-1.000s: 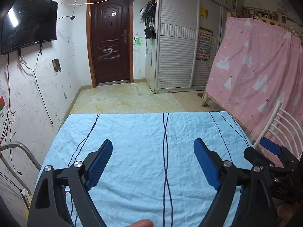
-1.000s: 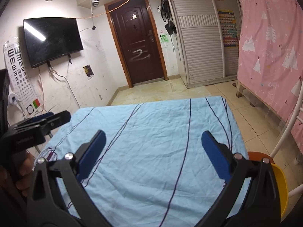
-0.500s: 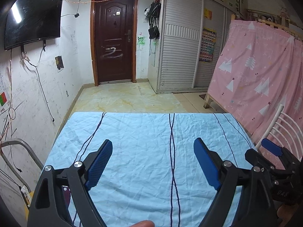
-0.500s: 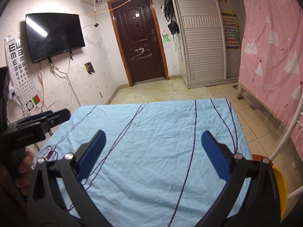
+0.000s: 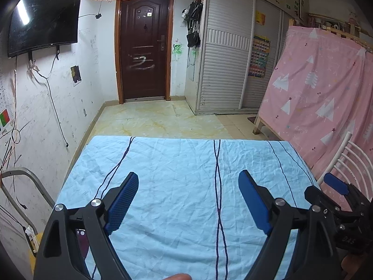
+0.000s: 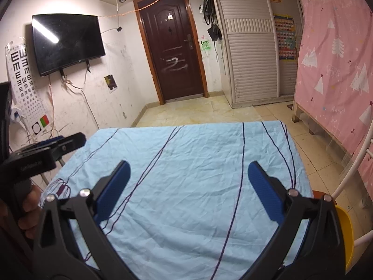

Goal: Collect trash

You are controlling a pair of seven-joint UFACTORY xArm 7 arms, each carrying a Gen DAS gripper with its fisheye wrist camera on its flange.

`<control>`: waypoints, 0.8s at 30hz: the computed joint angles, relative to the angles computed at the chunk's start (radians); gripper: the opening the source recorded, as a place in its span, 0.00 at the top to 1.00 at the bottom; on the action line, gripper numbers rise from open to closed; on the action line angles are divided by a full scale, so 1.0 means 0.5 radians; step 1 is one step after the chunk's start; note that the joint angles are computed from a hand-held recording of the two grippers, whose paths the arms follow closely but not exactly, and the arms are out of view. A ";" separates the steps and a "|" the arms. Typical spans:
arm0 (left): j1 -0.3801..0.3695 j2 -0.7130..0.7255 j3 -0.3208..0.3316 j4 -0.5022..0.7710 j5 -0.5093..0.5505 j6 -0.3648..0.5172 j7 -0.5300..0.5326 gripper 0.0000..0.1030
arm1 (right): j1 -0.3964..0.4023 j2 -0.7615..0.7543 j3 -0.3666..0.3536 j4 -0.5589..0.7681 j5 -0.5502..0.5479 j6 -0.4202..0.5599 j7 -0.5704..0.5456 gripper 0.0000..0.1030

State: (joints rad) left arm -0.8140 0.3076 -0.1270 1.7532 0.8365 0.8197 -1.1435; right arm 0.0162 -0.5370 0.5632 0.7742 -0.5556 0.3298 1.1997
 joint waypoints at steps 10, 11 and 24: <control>0.011 -0.007 0.003 -0.017 -0.008 -0.005 -0.001 0.23 | 0.004 0.008 0.002 0.009 -0.013 0.010 0.009 0.06; 0.014 -0.007 0.002 -0.019 -0.010 -0.007 -0.002 0.23 | 0.009 0.009 -0.005 0.008 -0.010 0.008 0.005 0.06; 0.024 -0.001 0.004 -0.030 -0.023 -0.014 -0.011 0.23 | 0.016 0.021 -0.006 0.021 -0.023 0.022 0.014 0.06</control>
State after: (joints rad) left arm -0.8021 0.3070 -0.1252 1.7381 0.8248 0.8128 -1.1490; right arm 0.0242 -0.5267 0.5603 0.7849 -0.5672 0.3409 1.2069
